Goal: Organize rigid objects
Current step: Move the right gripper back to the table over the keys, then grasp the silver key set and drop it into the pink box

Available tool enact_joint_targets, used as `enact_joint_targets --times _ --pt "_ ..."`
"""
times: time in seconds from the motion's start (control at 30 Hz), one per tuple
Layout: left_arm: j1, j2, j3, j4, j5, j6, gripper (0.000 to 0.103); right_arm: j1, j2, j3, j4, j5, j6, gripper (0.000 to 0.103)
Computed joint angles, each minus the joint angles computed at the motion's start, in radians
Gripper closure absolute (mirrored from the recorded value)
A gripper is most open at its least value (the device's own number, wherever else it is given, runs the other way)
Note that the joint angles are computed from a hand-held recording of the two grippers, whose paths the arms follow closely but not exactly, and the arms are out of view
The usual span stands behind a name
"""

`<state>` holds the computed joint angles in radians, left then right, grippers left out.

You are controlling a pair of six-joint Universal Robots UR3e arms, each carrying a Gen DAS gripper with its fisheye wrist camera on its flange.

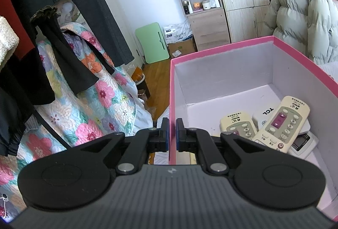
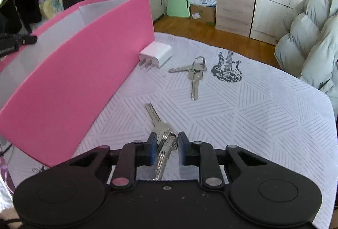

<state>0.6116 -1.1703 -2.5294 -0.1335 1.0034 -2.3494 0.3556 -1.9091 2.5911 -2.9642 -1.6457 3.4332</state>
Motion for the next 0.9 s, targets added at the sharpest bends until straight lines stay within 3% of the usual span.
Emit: enact_joint_targets --times 0.1,0.5,0.73,0.9 --pt "0.003 -0.003 -0.001 0.002 -0.003 0.002 0.098 0.015 -0.019 0.002 -0.032 -0.028 0.022 0.098" --pt "0.006 -0.002 0.002 -0.005 -0.006 0.003 0.098 -0.061 -0.239 -0.055 0.060 0.101 0.021 0.098" --pt "0.012 -0.001 0.004 -0.012 -0.013 0.005 0.098 -0.006 -0.211 -0.220 0.078 0.134 -0.013 0.098" --pt "0.014 0.000 0.005 -0.014 -0.015 0.005 0.098 0.010 -0.134 -0.342 0.067 0.223 -0.045 0.098"
